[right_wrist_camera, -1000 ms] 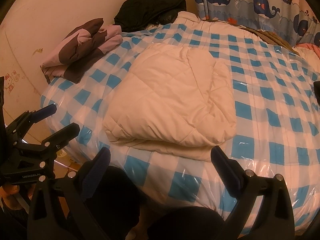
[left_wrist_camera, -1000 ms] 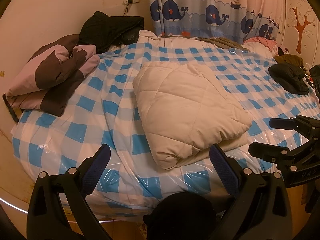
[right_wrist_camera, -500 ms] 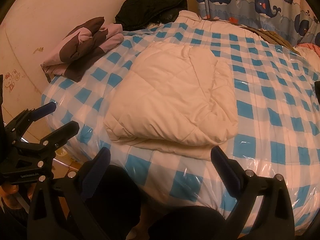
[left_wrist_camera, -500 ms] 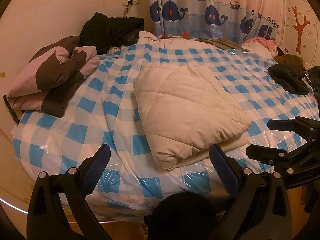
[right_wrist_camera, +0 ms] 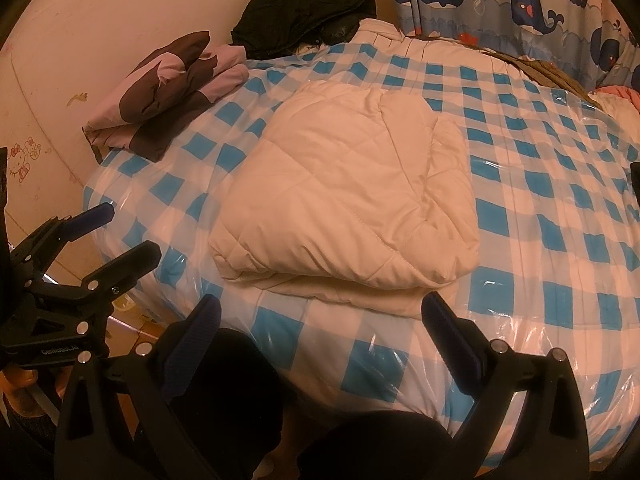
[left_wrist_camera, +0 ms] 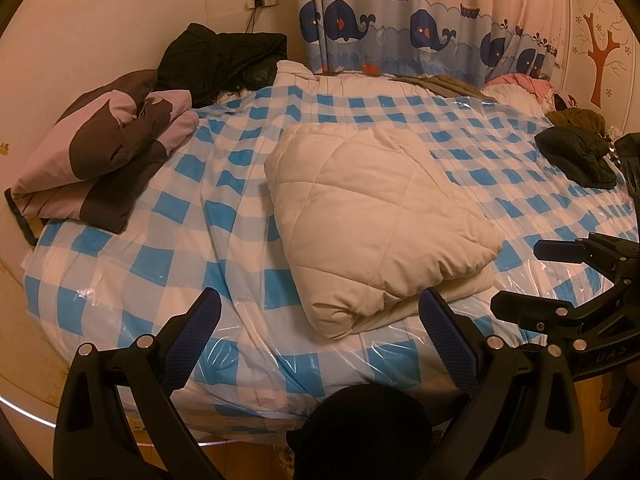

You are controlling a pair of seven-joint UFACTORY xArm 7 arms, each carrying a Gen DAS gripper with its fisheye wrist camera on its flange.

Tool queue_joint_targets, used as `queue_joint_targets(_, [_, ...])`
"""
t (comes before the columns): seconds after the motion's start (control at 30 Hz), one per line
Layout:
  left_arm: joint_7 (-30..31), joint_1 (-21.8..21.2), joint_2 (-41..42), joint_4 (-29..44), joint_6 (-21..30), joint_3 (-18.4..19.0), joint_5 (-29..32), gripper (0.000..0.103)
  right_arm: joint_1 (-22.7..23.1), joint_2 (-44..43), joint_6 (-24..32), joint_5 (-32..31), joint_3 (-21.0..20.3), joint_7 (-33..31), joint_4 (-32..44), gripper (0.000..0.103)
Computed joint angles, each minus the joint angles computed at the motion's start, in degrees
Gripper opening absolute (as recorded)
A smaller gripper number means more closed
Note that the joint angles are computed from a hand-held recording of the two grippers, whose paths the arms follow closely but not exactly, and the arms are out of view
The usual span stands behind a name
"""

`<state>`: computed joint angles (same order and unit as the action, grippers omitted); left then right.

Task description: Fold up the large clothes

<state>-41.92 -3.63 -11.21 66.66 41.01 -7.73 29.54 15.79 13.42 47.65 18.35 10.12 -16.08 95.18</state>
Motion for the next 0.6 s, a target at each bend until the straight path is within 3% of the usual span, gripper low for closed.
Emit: queue_joint_targets(0.6, [0.20,0.01,-0.08,-0.13,-0.09,0.05,-0.16,0.095,0.22,0.07,0.10,-0.29,-0.02,0.45,0.12,0.096])
